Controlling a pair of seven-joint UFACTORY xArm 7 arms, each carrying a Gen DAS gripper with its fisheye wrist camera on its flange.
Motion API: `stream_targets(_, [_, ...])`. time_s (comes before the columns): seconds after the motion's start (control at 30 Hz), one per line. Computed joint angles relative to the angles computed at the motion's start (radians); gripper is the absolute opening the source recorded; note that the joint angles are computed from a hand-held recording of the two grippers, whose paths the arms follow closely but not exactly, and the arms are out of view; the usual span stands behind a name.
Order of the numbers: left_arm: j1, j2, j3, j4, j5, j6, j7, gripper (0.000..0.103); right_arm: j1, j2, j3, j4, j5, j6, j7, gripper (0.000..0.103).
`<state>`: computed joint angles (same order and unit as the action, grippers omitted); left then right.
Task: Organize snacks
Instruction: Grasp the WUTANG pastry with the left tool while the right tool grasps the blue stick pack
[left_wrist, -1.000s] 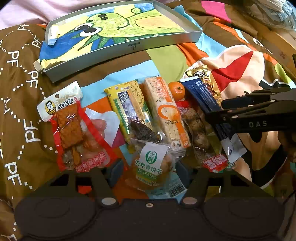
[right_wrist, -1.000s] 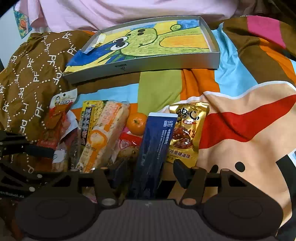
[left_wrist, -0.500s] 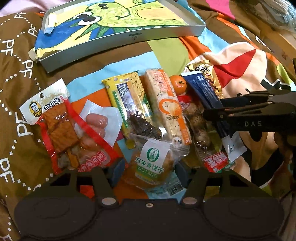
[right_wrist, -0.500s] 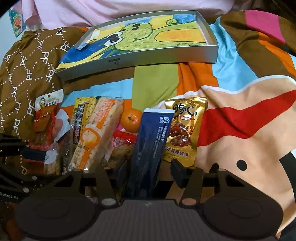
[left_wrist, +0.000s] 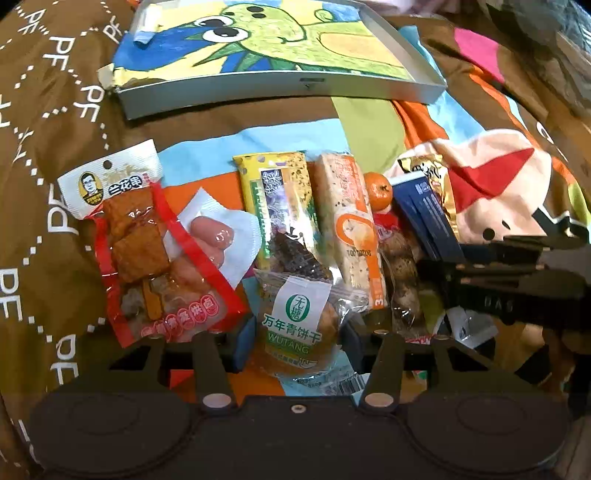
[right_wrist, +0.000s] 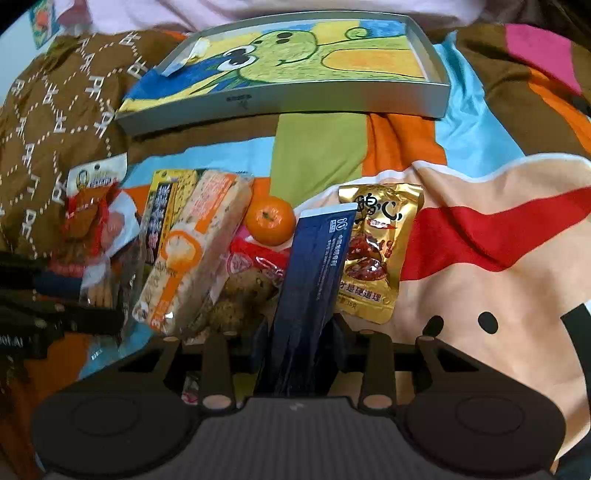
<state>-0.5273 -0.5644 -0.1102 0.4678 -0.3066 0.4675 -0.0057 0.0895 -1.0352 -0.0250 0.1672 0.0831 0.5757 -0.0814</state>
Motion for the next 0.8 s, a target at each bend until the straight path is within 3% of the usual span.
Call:
stream_targets(0.3, [0.030,-0.051,-0.044,-0.020,0.044,0.000,-0.095,0.051,-0.014,-0.053,0.095,-0.017,-0.101,0.016,0.003,0.033])
stream_targets(0.47, [0.017,-0.082,-0.025,-0.038,0.044,-0.017,-0.128,0.051,-0.020,-0.088,0.153,-0.032,-0.180,0.014,0.013,0.029])
stream_targets(0.8, [-0.021,-0.115,0.002,-0.069,0.025,-0.093,-0.148,0.051,-0.037,-0.217,0.387,-0.124,-0.475,-0.077,0.060,0.028])
